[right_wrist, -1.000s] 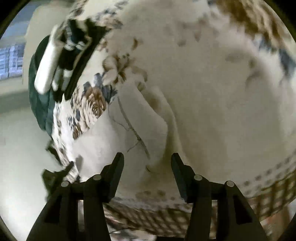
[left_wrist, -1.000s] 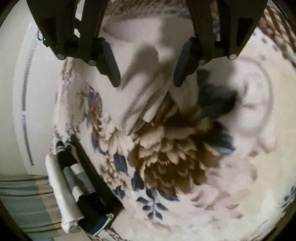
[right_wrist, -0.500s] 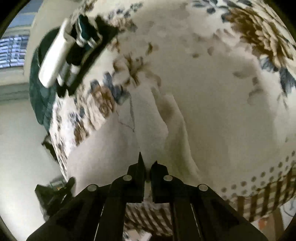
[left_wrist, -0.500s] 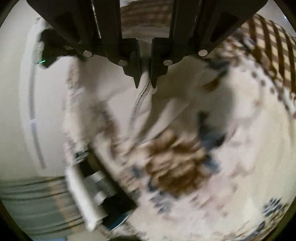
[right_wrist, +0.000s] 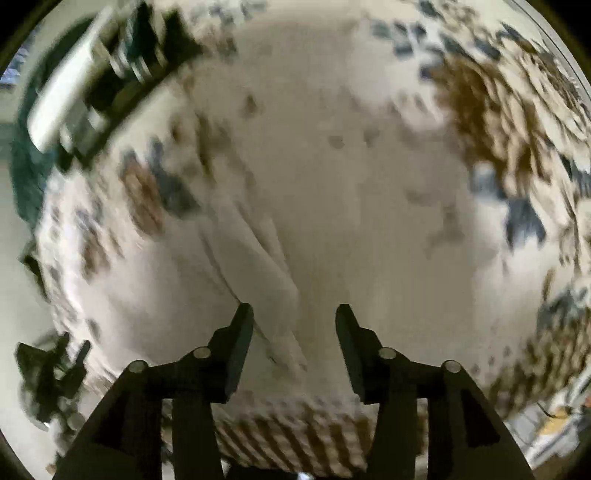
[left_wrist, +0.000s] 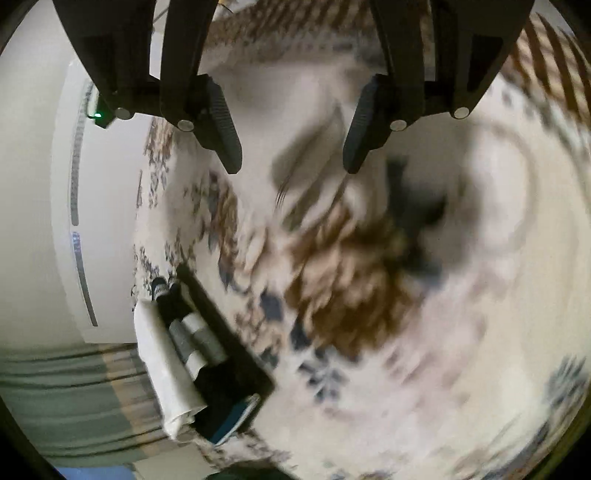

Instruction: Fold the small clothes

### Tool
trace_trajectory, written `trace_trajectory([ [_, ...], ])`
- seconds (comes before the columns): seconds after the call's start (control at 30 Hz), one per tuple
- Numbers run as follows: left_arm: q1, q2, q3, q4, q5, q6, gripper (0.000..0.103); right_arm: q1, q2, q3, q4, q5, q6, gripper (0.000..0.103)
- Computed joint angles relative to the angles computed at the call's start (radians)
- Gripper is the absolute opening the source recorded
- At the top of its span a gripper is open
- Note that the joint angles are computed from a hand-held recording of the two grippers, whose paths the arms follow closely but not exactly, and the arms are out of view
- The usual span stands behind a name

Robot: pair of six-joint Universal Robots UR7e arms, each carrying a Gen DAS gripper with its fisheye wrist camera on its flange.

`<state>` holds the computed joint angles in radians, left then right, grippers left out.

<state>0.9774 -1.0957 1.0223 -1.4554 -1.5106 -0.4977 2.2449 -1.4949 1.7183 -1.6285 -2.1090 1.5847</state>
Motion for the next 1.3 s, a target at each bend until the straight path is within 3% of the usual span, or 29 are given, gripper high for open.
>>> trace_trajectory([
  [0.17, 0.007, 0.136, -0.09, 0.056, 0.007, 0.081, 0.052, -0.057, -0.007, 0.048, -0.247, -0.044, -0.131, 0.055],
  [0.2, 0.002, 0.148, -0.087, 0.061, 0.025, 0.101, 0.038, -0.073, -0.006, 0.056, -0.281, -0.028, -0.16, 0.055],
  [0.23, -0.004, 0.159, -0.088, 0.072, 0.046, 0.117, 0.009, -0.091, -0.001, 0.062, -0.305, -0.009, -0.176, 0.055],
  [0.27, -0.007, 0.162, -0.082, 0.086, 0.048, 0.138, 0.008, -0.103, 0.002, 0.067, -0.32, 0.005, -0.186, 0.051],
  [0.3, -0.014, 0.15, -0.057, 0.066, 0.071, 0.151, 0.008, -0.11, 0.006, 0.071, -0.334, 0.004, -0.194, 0.025],
  [0.33, -0.019, 0.142, -0.045, 0.06, 0.09, 0.157, 0.006, -0.108, 0.015, 0.064, -0.313, -0.007, -0.177, 0.014],
  [0.47, 0.006, 0.138, -0.028, 0.045, 0.096, 0.095, 0.005, -0.097, 0.017, 0.058, -0.236, -0.079, -0.146, 0.013],
  [0.57, 0.01, 0.14, -0.036, 0.046, 0.063, 0.103, 0.006, -0.122, 0.007, 0.077, -0.231, -0.041, -0.17, 0.013],
  [0.6, 0.018, 0.151, -0.06, 0.054, 0.018, 0.099, 0.008, -0.129, 0.01, 0.071, -0.231, -0.023, -0.189, 0.014],
  [0.67, 0.028, 0.144, -0.081, 0.051, -0.038, 0.1, 0.02, -0.139, -0.007, 0.071, -0.257, 0.019, -0.202, 0.028],
  [0.7, 0.034, 0.13, -0.074, 0.033, -0.055, 0.111, 0.039, -0.142, -0.019, 0.081, -0.283, 0.034, -0.208, 0.051],
  [0.73, 0.038, 0.12, -0.068, 0.026, -0.055, 0.115, 0.067, -0.142, -0.038, 0.101, -0.325, 0.046, -0.218, 0.072],
  [0.77, 0.038, 0.105, -0.052, 0.027, -0.019, 0.113, 0.075, -0.141, -0.059, 0.13, -0.376, 0.052, -0.236, 0.077],
  [0.8, 0.042, 0.1, -0.04, 0.038, -0.015, 0.113, 0.075, -0.147, -0.08, 0.16, -0.422, 0.069, -0.268, 0.078],
  [0.87, 0.074, 0.102, -0.015, 0.071, -0.093, 0.094, 0.075, -0.196, -0.138, 0.263, -0.555, 0.183, -0.348, 0.078],
  [0.97, 0.099, 0.093, 0.046, 0.014, -0.176, 0.086, 0.075, -0.268, -0.18, 0.383, -0.709, 0.316, -0.424, 0.078],
  [1.1, 0.104, 0.095, 0.067, -0.029, -0.203, 0.091, 0.072, -0.344, -0.187, 0.506, -0.962, 0.465, -0.487, 0.079],
  [1.17, 0.102, 0.091, 0.083, -0.063, -0.221, 0.107, 0.037, -0.348, -0.174, 0.521, -1.023, 0.462, -0.482, 0.07],
  [1.2, 0.1, 0.096, 0.076, -0.055, -0.22, 0.103, 0.028, -0.346, -0.168, 0.524, -1.038, 0.458, -0.481, 0.048],
  [1.23, 0.096, 0.094, 0.077, -0.063, -0.217, 0.1, 0.025, -0.339, -0.159, 0.52, -1.04, 0.446, -0.48, 0.029],
  [1.3, 0.085, 0.093, 0.072, -0.066, -0.205, 0.089, 0.022, -0.321, -0.146, 0.514, -1.046, 0.414, -0.456, 0.021],
])
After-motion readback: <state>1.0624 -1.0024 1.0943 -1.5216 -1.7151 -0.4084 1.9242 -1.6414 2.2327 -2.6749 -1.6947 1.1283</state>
